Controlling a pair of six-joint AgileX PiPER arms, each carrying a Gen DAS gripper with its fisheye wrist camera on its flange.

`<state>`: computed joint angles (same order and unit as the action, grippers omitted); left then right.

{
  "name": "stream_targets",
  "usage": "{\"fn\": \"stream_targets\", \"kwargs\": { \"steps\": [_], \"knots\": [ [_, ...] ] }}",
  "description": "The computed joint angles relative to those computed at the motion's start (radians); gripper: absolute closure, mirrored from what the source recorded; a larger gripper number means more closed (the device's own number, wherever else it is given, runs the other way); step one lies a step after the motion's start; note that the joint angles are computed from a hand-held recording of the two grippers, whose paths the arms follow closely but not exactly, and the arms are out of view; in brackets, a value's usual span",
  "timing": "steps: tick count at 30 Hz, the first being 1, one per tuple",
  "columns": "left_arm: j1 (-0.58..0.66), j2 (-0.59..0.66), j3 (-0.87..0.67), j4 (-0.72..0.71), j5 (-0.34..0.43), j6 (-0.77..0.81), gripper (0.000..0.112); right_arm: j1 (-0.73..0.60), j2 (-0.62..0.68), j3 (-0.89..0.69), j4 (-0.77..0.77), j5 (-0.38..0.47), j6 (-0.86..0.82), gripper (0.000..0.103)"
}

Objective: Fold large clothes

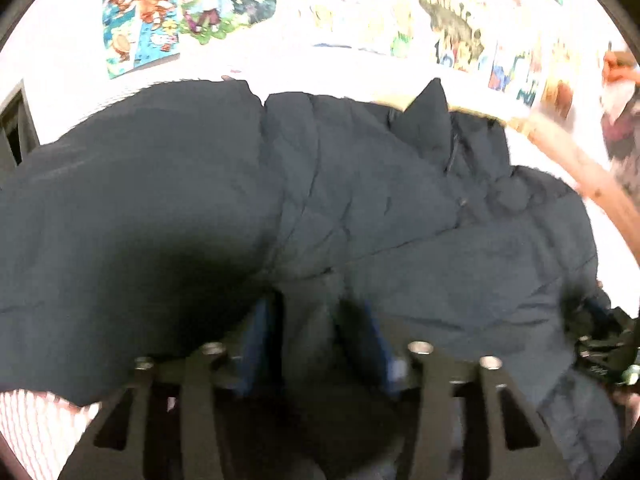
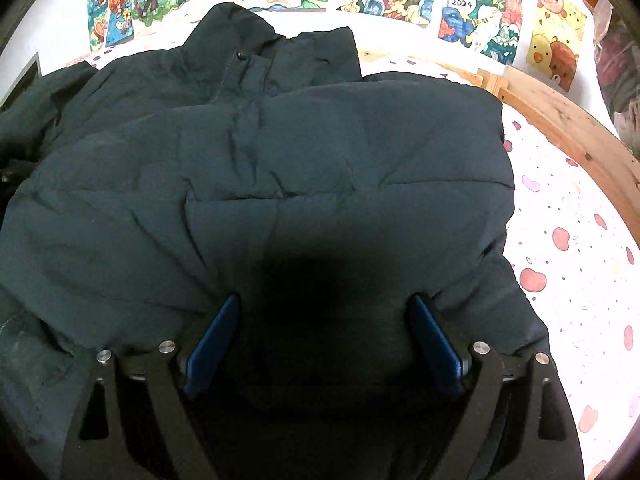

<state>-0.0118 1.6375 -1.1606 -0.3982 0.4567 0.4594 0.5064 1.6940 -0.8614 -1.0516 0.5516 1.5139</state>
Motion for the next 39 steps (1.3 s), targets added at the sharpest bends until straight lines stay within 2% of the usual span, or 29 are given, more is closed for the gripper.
{"fn": "stream_targets", "kwargs": {
  "steps": [2,4,7,11,13,16,19,21,24,28,33,36,38,39],
  "knots": [
    [0.023,-0.056,0.042,-0.063,0.003,0.061,0.048,0.014,-0.029,-0.022,0.098,0.045,-0.073,0.018],
    [0.04,-0.114,0.078,-0.075,0.007,0.079,0.041,0.051,-0.093,-0.004,0.101,0.061,-0.021,0.018],
    [0.103,-0.195,0.115,-0.148,0.061,0.159,0.032,0.118,-0.161,-0.006,0.096,0.101,0.012,0.017],
    [0.223,-0.263,0.12,-0.193,0.174,0.179,0.024,0.203,-0.187,-0.102,0.195,0.166,-0.1,0.015],
    [0.31,-0.272,0.114,-0.251,0.253,0.215,0.022,0.232,-0.183,-0.148,0.247,0.157,-0.15,0.015],
    [0.473,-0.258,0.08,-0.305,0.386,0.247,0.021,0.275,-0.155,-0.21,0.272,0.132,-0.163,0.015],
    [0.621,-0.22,0.06,-0.381,0.477,0.291,0.02,0.313,-0.097,-0.287,0.299,0.097,-0.173,0.015],
    [0.699,-0.184,0.048,-0.419,0.504,0.308,0.02,0.324,-0.037,-0.354,0.334,0.081,-0.206,0.015],
    [0.808,-0.1,0.023,-0.517,0.555,0.367,0.02,0.337,0.09,-0.495,0.388,0.108,-0.282,0.015],
    [0.896,0.027,-0.008,-0.661,0.569,0.408,0.02,0.349,0.229,-0.668,0.443,0.181,-0.353,0.015],
    [0.913,0.136,-0.069,-0.769,0.551,0.41,0.022,0.338,0.38,-0.883,0.491,0.295,-0.429,0.015],
    [0.894,0.16,-0.085,-0.787,0.499,0.398,0.034,0.315,0.5,-1.053,0.533,0.359,-0.493,0.015],
    [0.884,0.17,-0.095,-0.767,0.463,0.389,0.055,0.305,0.575,-1.157,0.548,0.408,-0.533,0.015],
    [0.89,0.18,-0.103,-0.762,0.46,0.389,0.06,0.303,0.63,-1.236,0.561,0.452,-0.567,0.015]
  ]
}}
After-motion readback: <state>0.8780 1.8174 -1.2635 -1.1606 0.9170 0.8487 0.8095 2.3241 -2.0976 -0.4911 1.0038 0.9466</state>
